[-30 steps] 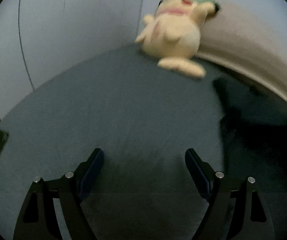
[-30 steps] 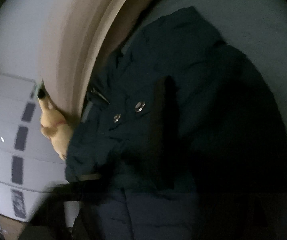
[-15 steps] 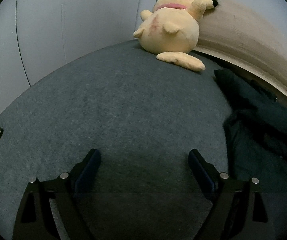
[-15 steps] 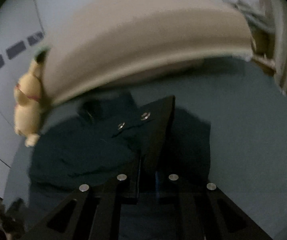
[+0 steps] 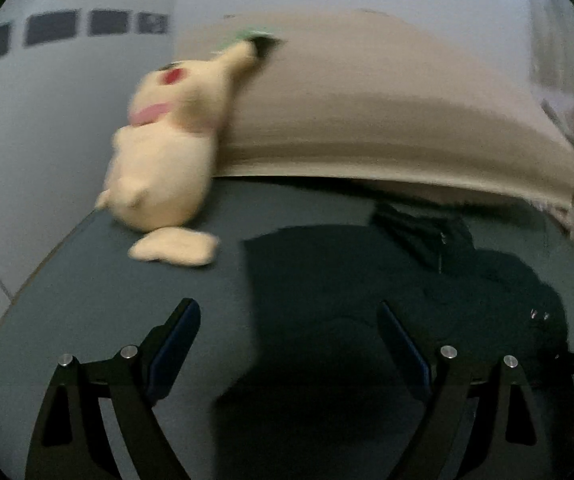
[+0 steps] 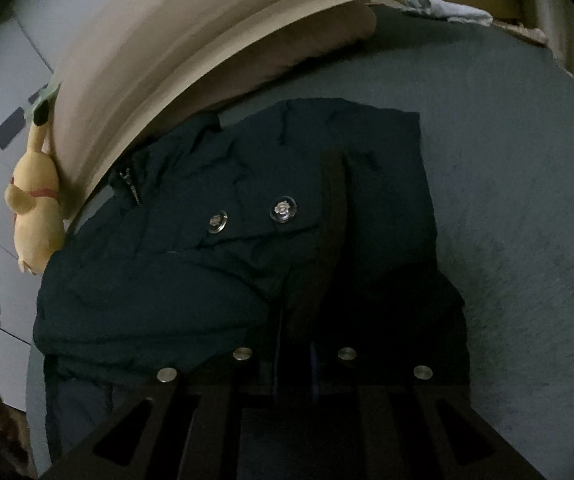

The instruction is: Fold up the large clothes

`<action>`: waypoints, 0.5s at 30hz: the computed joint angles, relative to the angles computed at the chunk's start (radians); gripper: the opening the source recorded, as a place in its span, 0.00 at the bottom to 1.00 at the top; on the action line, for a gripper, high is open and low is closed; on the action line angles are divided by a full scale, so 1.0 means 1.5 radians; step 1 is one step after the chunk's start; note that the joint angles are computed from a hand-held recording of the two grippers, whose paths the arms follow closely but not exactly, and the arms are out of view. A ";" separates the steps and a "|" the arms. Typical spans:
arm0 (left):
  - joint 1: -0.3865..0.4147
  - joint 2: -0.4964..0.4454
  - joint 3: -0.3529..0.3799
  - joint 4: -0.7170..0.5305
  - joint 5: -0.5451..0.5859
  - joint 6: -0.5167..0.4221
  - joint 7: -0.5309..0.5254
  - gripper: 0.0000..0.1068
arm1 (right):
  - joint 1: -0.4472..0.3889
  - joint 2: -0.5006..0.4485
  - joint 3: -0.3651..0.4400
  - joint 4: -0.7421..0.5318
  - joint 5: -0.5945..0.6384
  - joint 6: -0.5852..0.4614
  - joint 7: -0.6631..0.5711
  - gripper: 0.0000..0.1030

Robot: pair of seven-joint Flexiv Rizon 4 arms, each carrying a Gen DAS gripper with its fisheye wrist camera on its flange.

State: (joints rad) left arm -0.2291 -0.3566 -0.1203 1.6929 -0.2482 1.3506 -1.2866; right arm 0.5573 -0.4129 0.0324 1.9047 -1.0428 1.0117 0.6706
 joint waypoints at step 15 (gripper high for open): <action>-0.049 -0.105 0.063 -0.093 0.138 -0.144 -0.119 0.92 | -0.033 0.034 0.013 0.058 -0.052 0.060 0.072 0.19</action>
